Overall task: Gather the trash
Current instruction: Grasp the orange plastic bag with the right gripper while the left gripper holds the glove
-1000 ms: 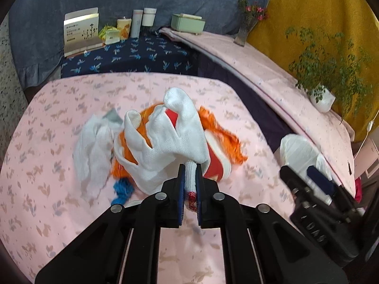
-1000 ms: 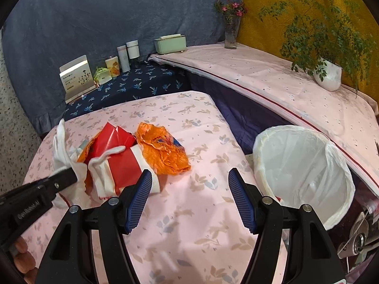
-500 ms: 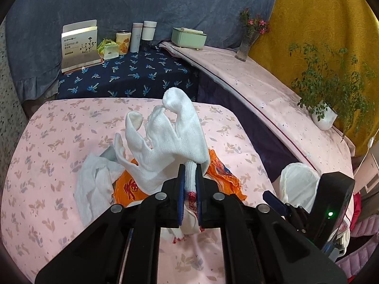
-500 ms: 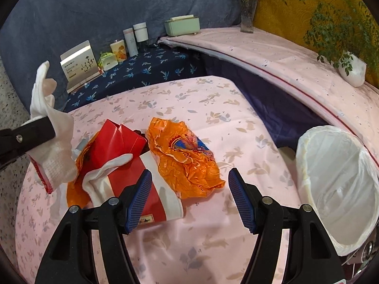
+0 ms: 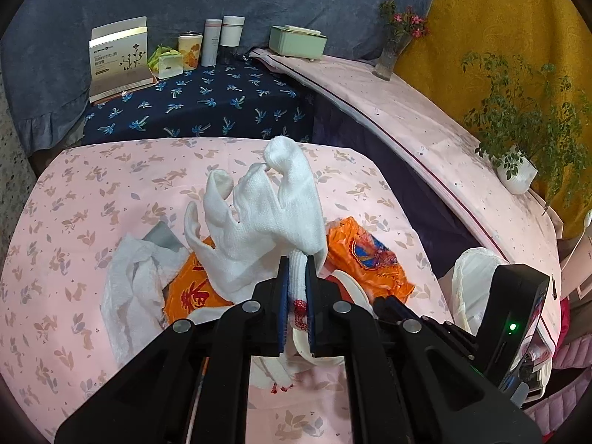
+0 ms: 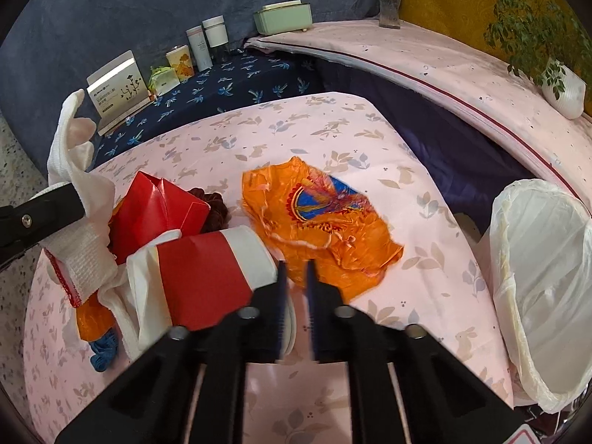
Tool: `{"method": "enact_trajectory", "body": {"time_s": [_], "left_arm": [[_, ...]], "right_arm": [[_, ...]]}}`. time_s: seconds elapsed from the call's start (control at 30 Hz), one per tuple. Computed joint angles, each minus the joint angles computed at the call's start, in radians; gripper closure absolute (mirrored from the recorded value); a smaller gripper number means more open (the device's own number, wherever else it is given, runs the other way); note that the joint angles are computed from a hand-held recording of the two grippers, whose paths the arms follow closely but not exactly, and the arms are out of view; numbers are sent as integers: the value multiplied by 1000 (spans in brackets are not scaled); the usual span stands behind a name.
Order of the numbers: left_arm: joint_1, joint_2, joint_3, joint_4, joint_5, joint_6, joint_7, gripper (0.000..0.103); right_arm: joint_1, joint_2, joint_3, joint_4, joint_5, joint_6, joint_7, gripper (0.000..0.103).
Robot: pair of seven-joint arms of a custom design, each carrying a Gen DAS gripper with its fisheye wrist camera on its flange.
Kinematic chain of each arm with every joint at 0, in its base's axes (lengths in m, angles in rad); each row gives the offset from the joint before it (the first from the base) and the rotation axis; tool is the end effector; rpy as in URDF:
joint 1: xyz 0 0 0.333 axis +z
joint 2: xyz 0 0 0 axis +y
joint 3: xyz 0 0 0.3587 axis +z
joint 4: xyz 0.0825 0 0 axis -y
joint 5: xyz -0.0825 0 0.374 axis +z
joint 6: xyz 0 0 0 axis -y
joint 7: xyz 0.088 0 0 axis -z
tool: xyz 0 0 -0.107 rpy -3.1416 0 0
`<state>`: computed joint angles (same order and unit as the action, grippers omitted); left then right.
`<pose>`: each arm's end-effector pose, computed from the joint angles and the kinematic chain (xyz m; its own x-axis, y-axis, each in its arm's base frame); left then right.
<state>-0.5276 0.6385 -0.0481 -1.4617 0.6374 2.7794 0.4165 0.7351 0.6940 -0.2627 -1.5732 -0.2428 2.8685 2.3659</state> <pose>0.6418 -0.4363 0.4198 -0.0176 -0.9692 0.2458 -0.7492 -0.1500 -0.6452 0.6508 0.4016 0.3502 0.0452 -0.9914 -0.1232 -0.7953 0.0389 -0.6050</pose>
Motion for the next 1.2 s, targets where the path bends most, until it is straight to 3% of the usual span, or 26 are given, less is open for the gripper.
{"method": "enact_trajectory", "body": {"time_s": [0.3,0.4,0.43,0.47,0.53,0.63,0.73,1.0,1.2], "left_arm": [[-22,14,-6,39,-2,-23,12,96],[-29,23,-7,59,-2,-36,16,96],[-29,27,-10,66,-4,-40,21,95],[-29,32,-11,76,-7,-46,26,96],[-29,45,-13,96,-12,-54,37,95],[-20,72,-23,135,-33,-70,66,95],[-12,98,-29,169,-56,-79,97,95],[-7,152,-30,235,-103,-105,155,95],[-14,177,-33,263,-132,-121,182,95]], "right_arm": [[38,-56,-70,-92,-27,51,50,102],[5,-63,-39,-97,-6,45,35,79],[5,-60,-44,-97,-7,44,40,63],[10,-56,-53,-95,-9,45,49,55],[-6,-46,-39,-85,1,44,45,54],[-72,-22,35,-50,60,35,0,47],[-82,14,43,-2,103,23,0,40],[-89,94,44,105,129,-35,-17,42],[-64,97,17,104,80,-31,-42,69]]}}
